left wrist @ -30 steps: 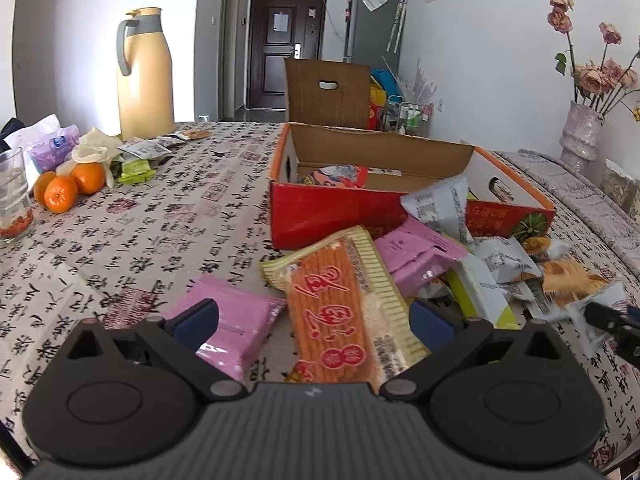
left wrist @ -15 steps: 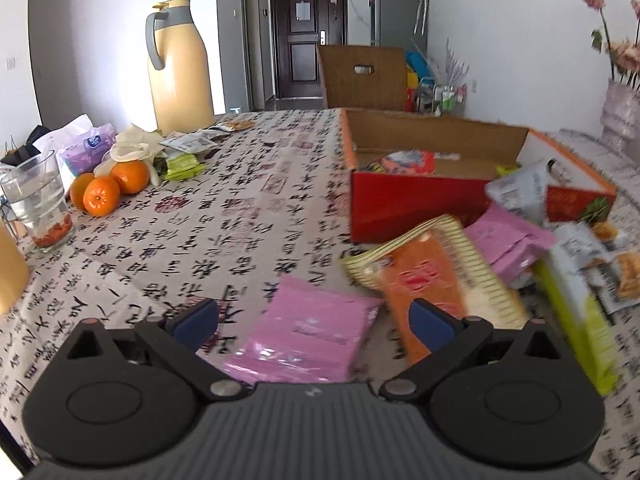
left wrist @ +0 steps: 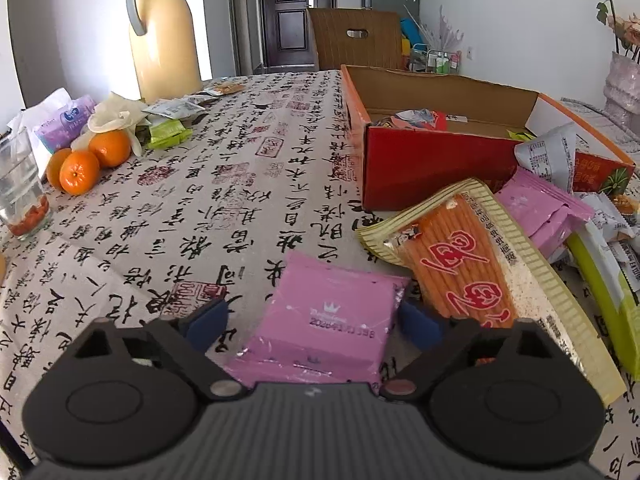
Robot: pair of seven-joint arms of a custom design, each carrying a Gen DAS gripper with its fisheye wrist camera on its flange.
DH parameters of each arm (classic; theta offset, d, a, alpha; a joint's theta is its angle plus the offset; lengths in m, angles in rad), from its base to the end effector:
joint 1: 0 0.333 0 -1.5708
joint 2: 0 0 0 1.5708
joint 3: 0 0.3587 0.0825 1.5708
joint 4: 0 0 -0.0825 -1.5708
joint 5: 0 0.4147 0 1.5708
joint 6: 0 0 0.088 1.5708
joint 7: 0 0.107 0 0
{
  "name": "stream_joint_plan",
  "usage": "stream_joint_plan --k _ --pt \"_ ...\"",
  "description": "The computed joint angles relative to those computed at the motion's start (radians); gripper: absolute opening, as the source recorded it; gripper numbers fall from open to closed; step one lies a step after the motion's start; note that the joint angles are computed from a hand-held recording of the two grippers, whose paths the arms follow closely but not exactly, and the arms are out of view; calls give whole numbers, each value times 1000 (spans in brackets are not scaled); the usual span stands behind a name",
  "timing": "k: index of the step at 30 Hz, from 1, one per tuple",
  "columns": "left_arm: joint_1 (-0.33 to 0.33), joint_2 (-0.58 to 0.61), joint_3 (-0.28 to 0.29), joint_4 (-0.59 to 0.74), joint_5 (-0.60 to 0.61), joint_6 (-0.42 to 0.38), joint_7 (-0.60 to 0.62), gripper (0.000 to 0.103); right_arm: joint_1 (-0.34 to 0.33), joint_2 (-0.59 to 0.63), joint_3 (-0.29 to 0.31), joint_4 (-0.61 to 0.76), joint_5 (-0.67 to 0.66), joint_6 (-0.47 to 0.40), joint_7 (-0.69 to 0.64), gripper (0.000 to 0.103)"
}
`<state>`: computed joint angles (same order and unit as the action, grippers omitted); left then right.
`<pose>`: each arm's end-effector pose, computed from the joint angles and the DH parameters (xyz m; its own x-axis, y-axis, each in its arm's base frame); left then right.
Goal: Organize snacks
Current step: 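Grasp a white cracker packet with the right tool while the left tool grasps the pink packet, then carry both packets into the box and open both tools to release them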
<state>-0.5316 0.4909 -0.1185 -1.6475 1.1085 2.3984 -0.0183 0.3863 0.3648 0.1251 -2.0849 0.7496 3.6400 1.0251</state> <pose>0.6094 -0.4383 0.3816 0.2197 -0.9750 -0.0345 -0.6710 -0.1254 -0.7308 0.6028 0.2290 0.3897 0.1453 -0.9893 -0.0103 -0.4614 -0.0586 -0.8852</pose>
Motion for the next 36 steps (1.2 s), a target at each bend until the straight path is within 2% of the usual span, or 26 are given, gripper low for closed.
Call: stream_joint_plan --k 3,11,24,36 --pt "-1 2 0 2 -3 -1 4 88 -2 -1 2 -1 -5 -3 3 26" --pt "-6 -3 2 -6 24 40 -7 62 -10 -5 7 -11 -27 -1 23 26" --pt "-27 -13 1 -8 50 -5 -46 62 -30 -17 19 -39 -83 16 81 26" --pt "-40 -38 -1 7 141 -32 -102 62 -37 -22 23 -45 -120 25 109 27"
